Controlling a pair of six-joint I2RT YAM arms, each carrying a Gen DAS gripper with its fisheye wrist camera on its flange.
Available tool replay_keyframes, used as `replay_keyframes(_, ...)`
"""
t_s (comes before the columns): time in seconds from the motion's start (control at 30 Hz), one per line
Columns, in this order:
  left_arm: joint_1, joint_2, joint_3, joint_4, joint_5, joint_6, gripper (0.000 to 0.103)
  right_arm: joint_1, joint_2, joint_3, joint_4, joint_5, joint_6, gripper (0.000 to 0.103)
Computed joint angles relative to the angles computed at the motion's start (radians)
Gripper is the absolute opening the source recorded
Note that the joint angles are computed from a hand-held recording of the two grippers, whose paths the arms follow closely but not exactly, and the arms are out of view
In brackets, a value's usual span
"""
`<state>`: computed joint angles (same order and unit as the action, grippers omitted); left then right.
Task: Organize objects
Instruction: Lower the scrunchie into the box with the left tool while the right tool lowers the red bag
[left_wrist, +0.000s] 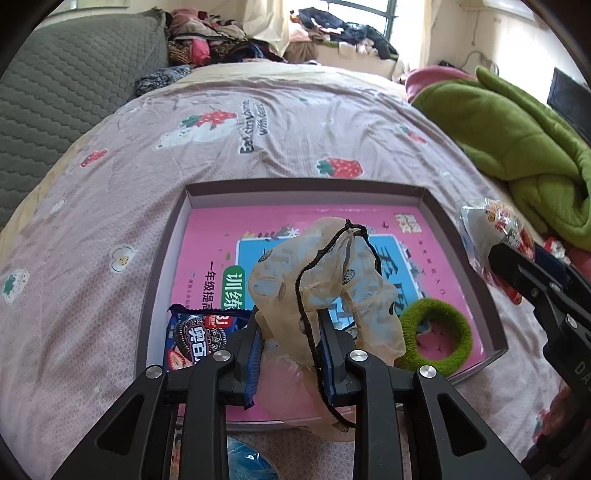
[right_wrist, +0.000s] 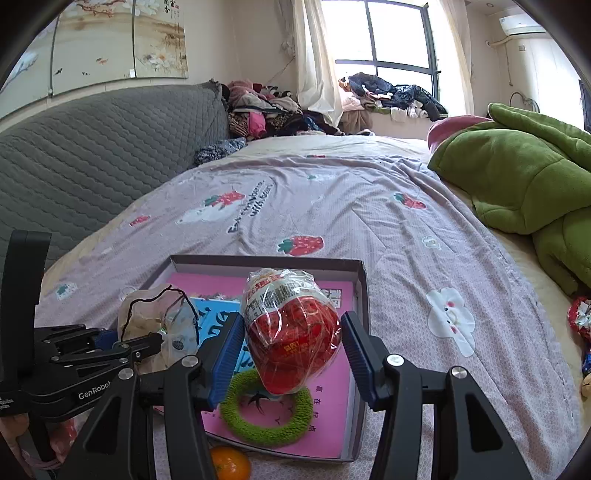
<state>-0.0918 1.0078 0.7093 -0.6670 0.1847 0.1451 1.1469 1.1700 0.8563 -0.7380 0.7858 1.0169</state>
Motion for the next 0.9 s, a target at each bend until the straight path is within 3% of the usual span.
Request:
replay_keyframes(0.27,-0.035,0.054,-0.004,0.018,-0.047,-0.015,0.029,-0.039,0.024,-0.026,0.01,-0.035,-0.003,0.054)
replay_keyframes(0.9,-0.021,0.117,0.01,0.008,-0.034,-0.008,0.029,-0.11,0.063,-0.079,0.084,-0.097,-0.042,0.054)
